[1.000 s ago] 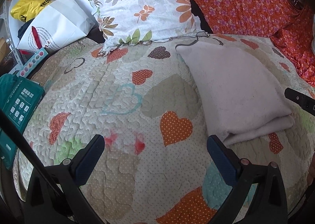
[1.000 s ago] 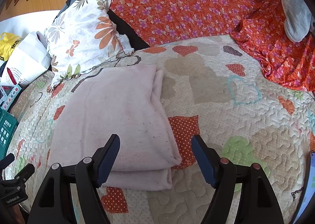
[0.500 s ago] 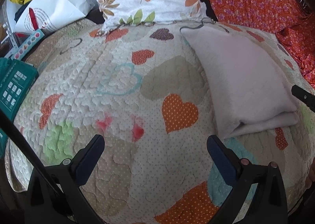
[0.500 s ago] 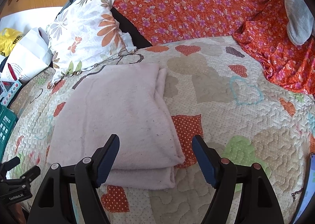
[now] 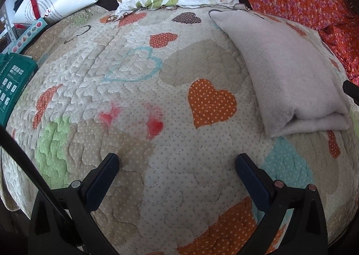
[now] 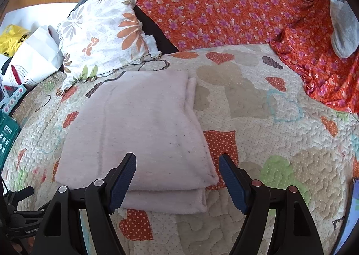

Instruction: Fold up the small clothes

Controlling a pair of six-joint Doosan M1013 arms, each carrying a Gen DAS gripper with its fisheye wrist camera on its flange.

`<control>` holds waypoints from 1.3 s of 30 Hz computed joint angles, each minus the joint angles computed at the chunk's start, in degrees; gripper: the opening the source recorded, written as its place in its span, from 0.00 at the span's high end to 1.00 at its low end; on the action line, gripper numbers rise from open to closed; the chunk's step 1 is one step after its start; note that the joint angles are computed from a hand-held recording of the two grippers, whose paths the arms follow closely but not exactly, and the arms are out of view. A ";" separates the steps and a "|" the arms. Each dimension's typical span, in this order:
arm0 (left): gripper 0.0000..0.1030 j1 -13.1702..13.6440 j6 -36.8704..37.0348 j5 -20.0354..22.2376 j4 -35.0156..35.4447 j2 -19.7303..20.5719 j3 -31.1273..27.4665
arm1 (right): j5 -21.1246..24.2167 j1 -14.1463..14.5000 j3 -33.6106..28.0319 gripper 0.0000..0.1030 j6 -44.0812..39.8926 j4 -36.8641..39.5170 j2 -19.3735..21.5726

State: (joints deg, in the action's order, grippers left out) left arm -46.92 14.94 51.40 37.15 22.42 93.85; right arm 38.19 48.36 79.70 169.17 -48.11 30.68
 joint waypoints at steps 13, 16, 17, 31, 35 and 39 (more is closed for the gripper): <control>0.00 0.03 -5.24 -3.26 2.62 -0.69 1.85 | -0.35 0.13 -0.10 0.21 -0.54 -0.19 -0.09; 0.00 0.33 -3.69 -3.55 1.15 -0.83 1.67 | -0.20 0.21 -0.20 0.21 -0.80 -0.14 0.01; 0.00 0.38 -3.63 -3.62 1.02 -0.91 1.68 | -0.20 0.22 -0.18 0.21 -0.84 -0.20 0.00; 0.00 1.67 -0.49 -3.98 3.88 -2.38 -3.27 | -0.21 -3.91 -3.31 0.21 -5.35 3.39 -1.04; 0.00 3.37 10.13 -4.00 -2.86 1.07 -9.49 | -2.55 -6.72 -8.08 0.42 -18.70 17.33 1.70; 0.00 4.24 11.36 -5.37 -5.45 3.41 -11.39 | 0.02 -8.10 -13.64 0.57 -29.19 27.79 5.82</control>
State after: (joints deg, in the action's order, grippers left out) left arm -42.68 26.29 46.03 31.70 25.82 82.46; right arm 38.21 40.26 66.06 139.99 -20.32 36.50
